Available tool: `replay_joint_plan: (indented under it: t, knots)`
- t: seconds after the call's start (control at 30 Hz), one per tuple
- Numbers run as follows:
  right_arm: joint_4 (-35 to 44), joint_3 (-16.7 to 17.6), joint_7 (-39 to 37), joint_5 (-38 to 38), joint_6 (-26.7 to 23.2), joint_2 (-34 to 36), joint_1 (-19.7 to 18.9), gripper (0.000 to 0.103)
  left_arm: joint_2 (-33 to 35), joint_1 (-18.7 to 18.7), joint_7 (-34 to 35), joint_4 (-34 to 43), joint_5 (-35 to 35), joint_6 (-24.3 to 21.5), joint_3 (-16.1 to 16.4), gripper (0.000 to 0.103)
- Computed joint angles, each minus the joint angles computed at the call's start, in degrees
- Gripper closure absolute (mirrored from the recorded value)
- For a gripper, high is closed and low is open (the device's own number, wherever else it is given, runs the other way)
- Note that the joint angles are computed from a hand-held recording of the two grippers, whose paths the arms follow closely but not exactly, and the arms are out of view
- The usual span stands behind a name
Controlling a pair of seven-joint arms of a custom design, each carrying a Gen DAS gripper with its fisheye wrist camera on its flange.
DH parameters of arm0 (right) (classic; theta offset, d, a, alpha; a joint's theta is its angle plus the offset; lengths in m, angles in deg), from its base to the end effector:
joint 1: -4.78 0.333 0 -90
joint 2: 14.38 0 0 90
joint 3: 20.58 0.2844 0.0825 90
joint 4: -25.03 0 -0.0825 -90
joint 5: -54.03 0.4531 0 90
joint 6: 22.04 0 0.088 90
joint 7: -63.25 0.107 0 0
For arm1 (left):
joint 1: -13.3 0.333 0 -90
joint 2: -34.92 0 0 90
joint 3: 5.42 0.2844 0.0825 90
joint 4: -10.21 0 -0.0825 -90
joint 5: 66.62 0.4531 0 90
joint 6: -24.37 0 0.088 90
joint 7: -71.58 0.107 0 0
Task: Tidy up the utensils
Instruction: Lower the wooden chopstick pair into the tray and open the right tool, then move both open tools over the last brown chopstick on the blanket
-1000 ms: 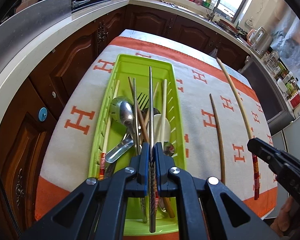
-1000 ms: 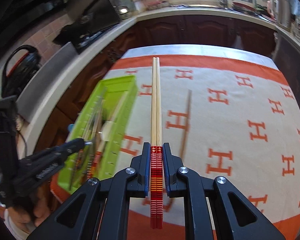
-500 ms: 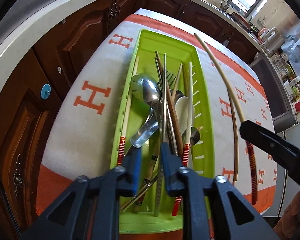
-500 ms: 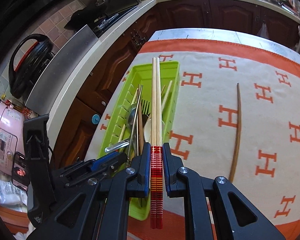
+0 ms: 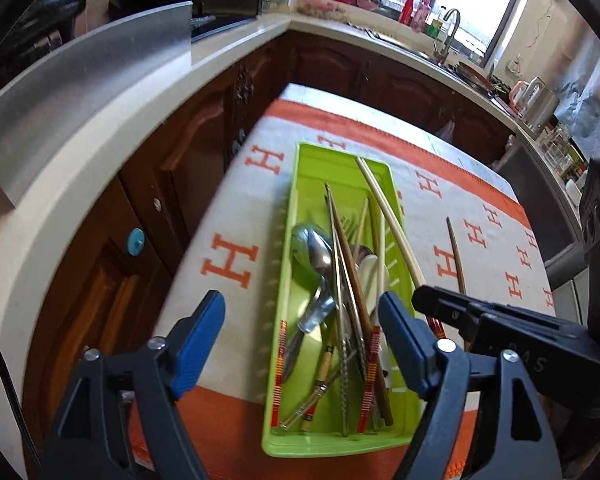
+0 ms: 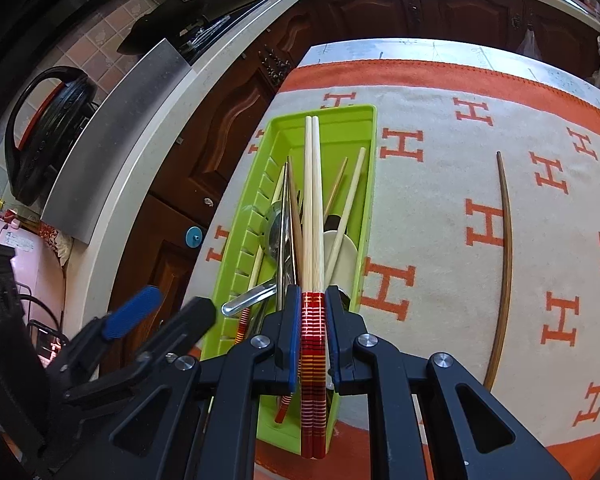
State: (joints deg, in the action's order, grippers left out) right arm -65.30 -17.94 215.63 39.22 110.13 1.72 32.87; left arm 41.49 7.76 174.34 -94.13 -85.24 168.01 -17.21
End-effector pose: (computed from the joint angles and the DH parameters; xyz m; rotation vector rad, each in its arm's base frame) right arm 0.6420 0.3719 0.4770 -1.4480 2.2495 -0.2770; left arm 0.6689 -0.2017 0.4802 -1.6688 2.2886 -0.8915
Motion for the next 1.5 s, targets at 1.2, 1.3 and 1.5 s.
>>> replay_joint_plan:
  t: [1.2,1.3,1.5]
  knots:
    - [-10.01,1.18,6.29,-8.79,-1.27,-9.42,-0.36,0.069,-1.81,-1.46,-1.56,-1.13,3.83,0.21,-0.35,0.01]
    - [-13.11,2.01,7.77,-11.19,-2.3,-12.46,-1.38,0.069,-1.73,-2.04,-0.37,-0.57,2.8,-0.51,-0.65,0.01]
    - [-19.26,3.81,10.38,-12.84,-3.11,-17.8,-4.22,0.069,-0.87,-3.5,1.31,0.6,2.78,-1.35,-1.46,0.01]
